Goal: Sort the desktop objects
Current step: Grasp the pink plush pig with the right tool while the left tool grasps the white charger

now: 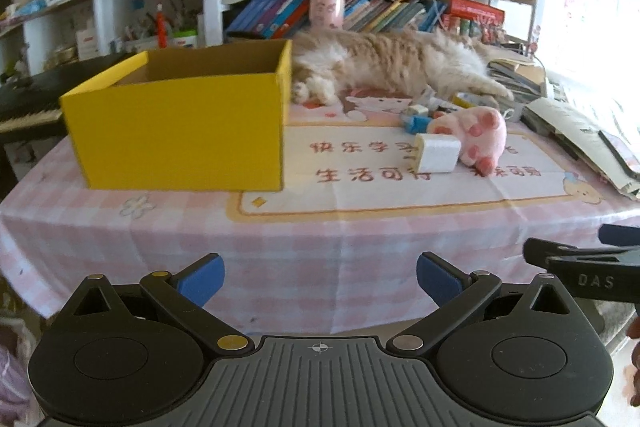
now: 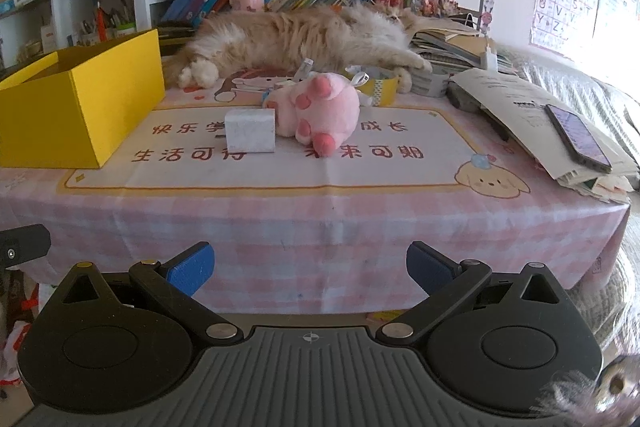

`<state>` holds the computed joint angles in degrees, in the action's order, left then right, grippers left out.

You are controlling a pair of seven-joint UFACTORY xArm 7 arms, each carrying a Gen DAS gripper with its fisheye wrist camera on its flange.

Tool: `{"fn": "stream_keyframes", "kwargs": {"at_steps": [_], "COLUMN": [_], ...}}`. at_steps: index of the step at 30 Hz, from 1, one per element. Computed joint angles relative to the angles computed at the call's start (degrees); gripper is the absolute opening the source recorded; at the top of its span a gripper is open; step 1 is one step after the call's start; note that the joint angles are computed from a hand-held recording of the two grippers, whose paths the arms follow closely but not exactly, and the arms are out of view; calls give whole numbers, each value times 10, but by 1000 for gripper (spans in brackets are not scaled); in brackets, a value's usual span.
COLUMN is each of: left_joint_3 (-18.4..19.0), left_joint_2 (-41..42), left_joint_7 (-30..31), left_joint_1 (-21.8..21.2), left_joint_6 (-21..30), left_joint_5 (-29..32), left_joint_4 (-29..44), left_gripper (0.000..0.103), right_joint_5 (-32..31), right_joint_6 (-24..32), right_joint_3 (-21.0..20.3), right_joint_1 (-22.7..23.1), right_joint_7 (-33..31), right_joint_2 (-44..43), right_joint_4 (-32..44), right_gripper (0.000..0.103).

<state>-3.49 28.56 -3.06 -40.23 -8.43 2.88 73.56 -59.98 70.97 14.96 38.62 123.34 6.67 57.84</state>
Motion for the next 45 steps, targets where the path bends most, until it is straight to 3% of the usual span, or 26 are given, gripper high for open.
{"fn": "stream_keyframes", "kwargs": {"at_steps": [6, 12, 20, 34, 40, 45], "left_joint_3": [-46, -61, -17, 57, 71, 57], "left_joint_2": [42, 88, 138, 215, 251, 291], "left_joint_7": [12, 16, -34, -162, -207, -205], "left_joint_1": [25, 16, -37, -102, -112, -108], "left_joint_6": [48, 95, 150, 231, 269, 315], "left_joint_5": [13, 21, 35, 97, 131, 138], "left_joint_4": [72, 147, 245, 391, 461, 537], "left_gripper": [103, 103, 103, 103, 103, 103], "right_joint_5": [-8, -10, -26, -139, -204, -226], "right_joint_6": [-46, -74, -124, -309, -380, -426], "right_joint_3": [-10, -12, -17, -50, -75, -95], "right_joint_1": [-30, -64, -118, -226, -260, -280], "right_joint_7": [-21, -45, -70, -119, -123, -139], "right_joint_2": [-29, -60, -105, -116, -94, -66], "right_joint_4": [-33, -67, -116, -142, -123, -96], "right_gripper": [103, 103, 103, 103, 103, 101]}}
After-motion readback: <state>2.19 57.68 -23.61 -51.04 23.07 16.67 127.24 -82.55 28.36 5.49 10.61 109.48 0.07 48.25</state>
